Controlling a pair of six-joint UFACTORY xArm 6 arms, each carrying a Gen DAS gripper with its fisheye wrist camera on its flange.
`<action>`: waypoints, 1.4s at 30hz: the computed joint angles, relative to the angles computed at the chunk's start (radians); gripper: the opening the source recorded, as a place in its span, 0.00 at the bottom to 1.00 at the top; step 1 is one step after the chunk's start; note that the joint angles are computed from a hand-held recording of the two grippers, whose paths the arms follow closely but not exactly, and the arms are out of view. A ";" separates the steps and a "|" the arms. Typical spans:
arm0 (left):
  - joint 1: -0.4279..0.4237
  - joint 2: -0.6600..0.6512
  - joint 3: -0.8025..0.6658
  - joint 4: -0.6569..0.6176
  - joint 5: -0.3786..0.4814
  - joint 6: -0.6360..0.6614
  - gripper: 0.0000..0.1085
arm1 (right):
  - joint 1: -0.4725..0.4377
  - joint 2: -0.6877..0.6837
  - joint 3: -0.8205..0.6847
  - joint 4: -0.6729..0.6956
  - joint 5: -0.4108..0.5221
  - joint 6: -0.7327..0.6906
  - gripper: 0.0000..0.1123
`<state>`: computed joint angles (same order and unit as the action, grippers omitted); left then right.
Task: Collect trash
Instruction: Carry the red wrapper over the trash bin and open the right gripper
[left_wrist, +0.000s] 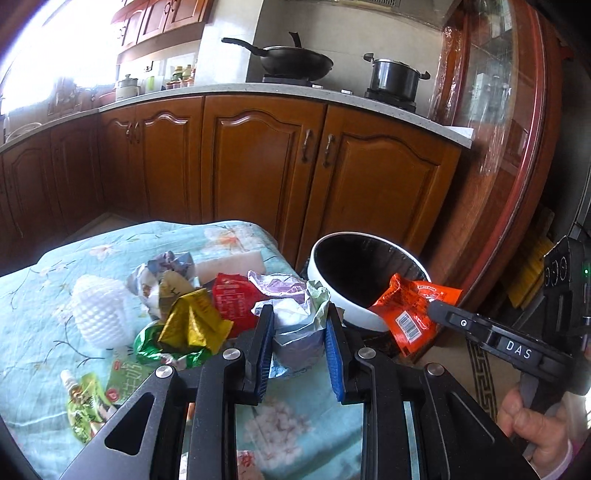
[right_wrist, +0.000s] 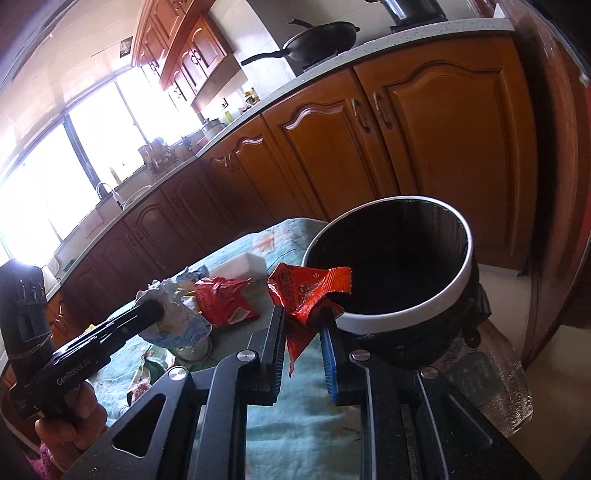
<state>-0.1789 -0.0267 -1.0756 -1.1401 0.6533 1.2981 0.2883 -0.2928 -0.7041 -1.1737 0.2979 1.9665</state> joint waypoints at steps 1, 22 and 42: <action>-0.003 0.012 -0.016 0.011 0.010 -0.010 0.22 | -0.013 -0.006 0.007 0.012 -0.001 -0.016 0.16; -0.199 0.387 -0.435 0.243 -0.029 -0.287 0.23 | -0.235 0.058 0.021 0.408 -0.077 -0.554 0.17; -0.234 0.401 -0.447 0.273 -0.070 -0.376 0.62 | -0.247 0.013 0.082 0.325 -0.131 -0.408 0.68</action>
<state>-0.4129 0.3743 -1.5229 -0.8668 0.5836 0.9221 0.0414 -0.2802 -0.6219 -0.8486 0.1672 1.5589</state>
